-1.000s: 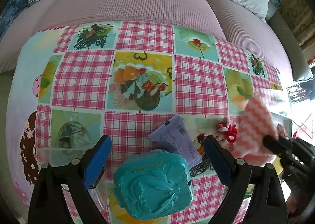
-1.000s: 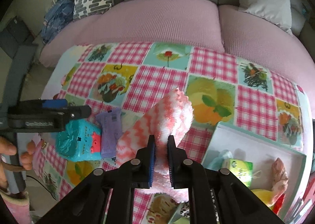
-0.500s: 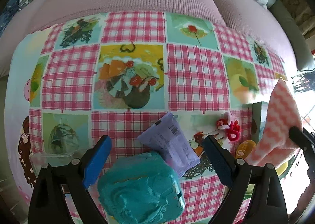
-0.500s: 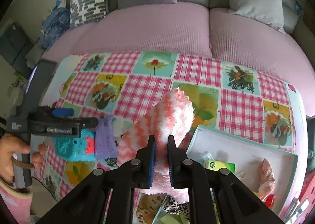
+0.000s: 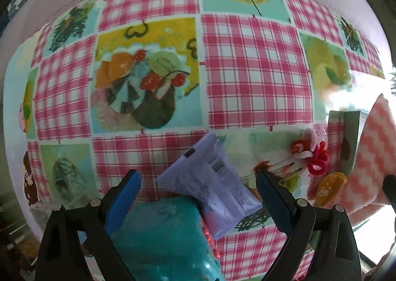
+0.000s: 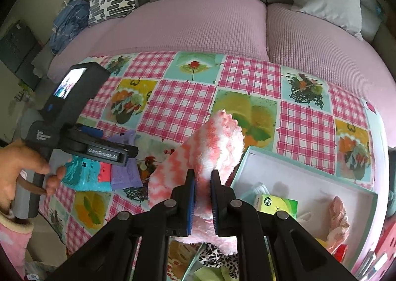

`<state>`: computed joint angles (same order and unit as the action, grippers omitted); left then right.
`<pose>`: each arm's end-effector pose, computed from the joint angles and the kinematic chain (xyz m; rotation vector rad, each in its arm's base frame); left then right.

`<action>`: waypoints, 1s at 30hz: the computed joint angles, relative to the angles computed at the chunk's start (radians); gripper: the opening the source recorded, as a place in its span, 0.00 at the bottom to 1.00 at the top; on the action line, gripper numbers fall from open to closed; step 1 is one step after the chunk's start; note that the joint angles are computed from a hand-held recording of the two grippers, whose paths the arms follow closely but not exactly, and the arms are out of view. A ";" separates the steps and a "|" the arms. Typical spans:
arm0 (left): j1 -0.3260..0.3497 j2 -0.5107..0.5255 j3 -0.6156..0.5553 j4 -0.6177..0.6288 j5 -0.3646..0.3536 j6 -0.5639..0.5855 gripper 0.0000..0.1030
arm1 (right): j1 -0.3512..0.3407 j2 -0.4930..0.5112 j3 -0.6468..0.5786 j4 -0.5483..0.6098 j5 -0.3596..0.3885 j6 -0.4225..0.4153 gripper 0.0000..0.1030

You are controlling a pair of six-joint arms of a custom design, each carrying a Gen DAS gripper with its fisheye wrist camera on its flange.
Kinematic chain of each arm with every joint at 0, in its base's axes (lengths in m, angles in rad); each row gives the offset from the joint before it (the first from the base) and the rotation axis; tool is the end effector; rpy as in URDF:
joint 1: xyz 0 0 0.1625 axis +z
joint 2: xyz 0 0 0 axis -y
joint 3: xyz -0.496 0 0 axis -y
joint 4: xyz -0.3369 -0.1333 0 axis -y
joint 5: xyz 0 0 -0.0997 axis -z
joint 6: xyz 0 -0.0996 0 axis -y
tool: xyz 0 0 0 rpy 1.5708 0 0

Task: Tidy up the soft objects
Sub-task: 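Grasp the pink striped towel with the right gripper while the left gripper grasps the purple packet, then carry the striped towel and purple packet over the white tray with both grippers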

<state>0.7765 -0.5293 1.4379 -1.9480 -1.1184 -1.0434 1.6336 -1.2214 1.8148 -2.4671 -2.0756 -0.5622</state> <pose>-0.3582 -0.5998 0.0195 -0.1523 2.4539 -0.0437 0.1208 -0.5638 0.3867 0.6946 -2.4792 0.2165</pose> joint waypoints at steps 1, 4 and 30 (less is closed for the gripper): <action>0.003 0.005 -0.002 -0.012 -0.011 0.006 0.90 | -0.001 0.001 0.000 0.000 0.001 -0.001 0.12; 0.010 0.011 0.005 -0.038 -0.035 0.021 0.72 | -0.006 0.002 0.001 -0.001 0.003 -0.005 0.12; -0.103 -0.066 0.051 -0.189 0.079 0.040 0.53 | 0.009 -0.115 -0.021 0.050 0.039 0.006 0.12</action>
<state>0.6737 -0.5952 1.4889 -2.1368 -1.0389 -1.0038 1.6423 -1.3369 1.7943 -2.4175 -2.0366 -0.5566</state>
